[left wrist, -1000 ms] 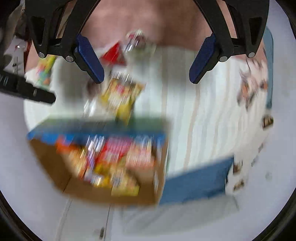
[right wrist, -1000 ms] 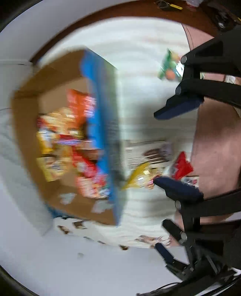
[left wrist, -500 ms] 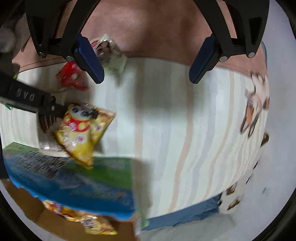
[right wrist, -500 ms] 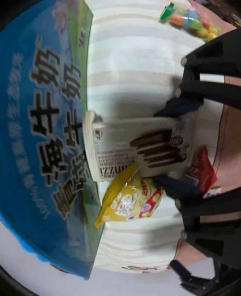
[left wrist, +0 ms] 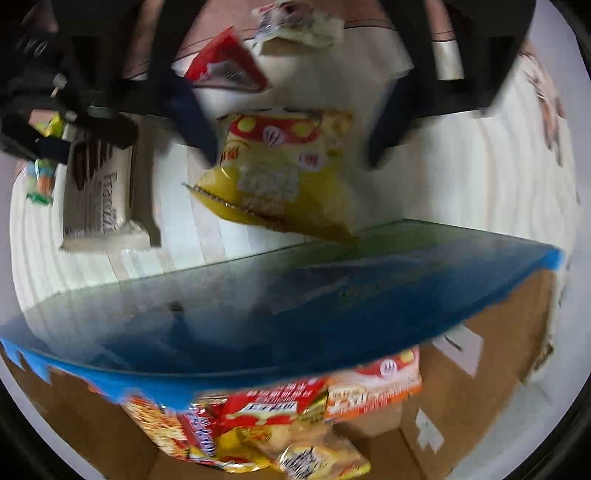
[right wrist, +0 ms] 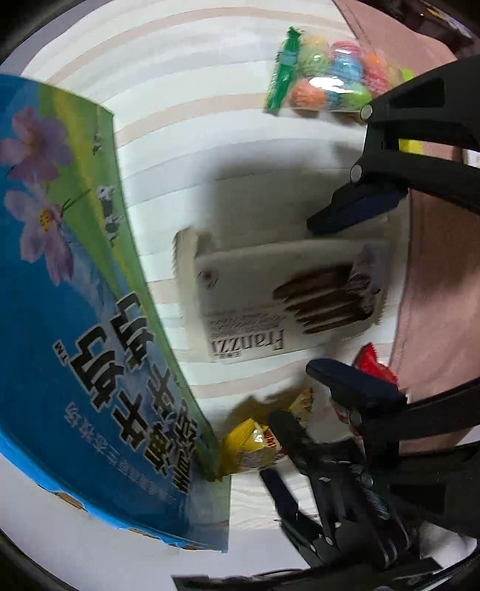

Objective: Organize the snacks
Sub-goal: 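Grasp the yellow Guoba bag with the left tool while the right grasps the Franzzi cookie pack, then carry both packets into the box and open both tools to release them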

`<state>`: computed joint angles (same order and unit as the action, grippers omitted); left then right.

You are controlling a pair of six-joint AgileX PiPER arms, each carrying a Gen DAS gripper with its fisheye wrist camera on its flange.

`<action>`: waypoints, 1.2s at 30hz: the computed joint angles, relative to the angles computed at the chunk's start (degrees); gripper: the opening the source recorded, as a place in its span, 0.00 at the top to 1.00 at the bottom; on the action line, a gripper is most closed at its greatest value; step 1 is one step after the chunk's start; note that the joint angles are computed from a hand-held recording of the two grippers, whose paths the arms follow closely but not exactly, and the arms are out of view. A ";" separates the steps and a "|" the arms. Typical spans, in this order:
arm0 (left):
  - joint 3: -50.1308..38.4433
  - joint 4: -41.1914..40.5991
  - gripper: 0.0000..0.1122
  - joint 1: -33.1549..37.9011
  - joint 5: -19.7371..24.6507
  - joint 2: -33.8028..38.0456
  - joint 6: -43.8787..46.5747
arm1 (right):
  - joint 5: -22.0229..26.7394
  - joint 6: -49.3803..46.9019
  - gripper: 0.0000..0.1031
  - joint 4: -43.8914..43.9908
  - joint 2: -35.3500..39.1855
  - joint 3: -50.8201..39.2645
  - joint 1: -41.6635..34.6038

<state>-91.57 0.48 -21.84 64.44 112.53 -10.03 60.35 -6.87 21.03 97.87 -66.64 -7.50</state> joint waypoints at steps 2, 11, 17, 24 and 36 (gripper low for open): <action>0.85 -0.22 0.55 0.73 -1.27 -0.46 -1.47 | -2.20 2.96 0.29 -3.48 0.54 -0.42 3.15; 18.83 0.28 0.55 1.48 -4.11 -12.49 -9.13 | -3.15 6.98 0.42 -10.13 -3.40 4.98 10.58; 26.50 -3.98 0.54 5.16 -8.54 -14.07 -8.23 | -4.84 6.76 0.41 -7.83 -7.68 13.36 12.08; 27.83 -1.49 0.59 5.30 -11.39 -14.27 -8.22 | -7.90 8.90 0.42 -7.92 -7.67 15.37 12.60; 14.58 -5.80 0.60 8.00 3.66 -28.16 -3.77 | 8.83 -7.68 0.44 4.90 -19.63 9.15 -3.68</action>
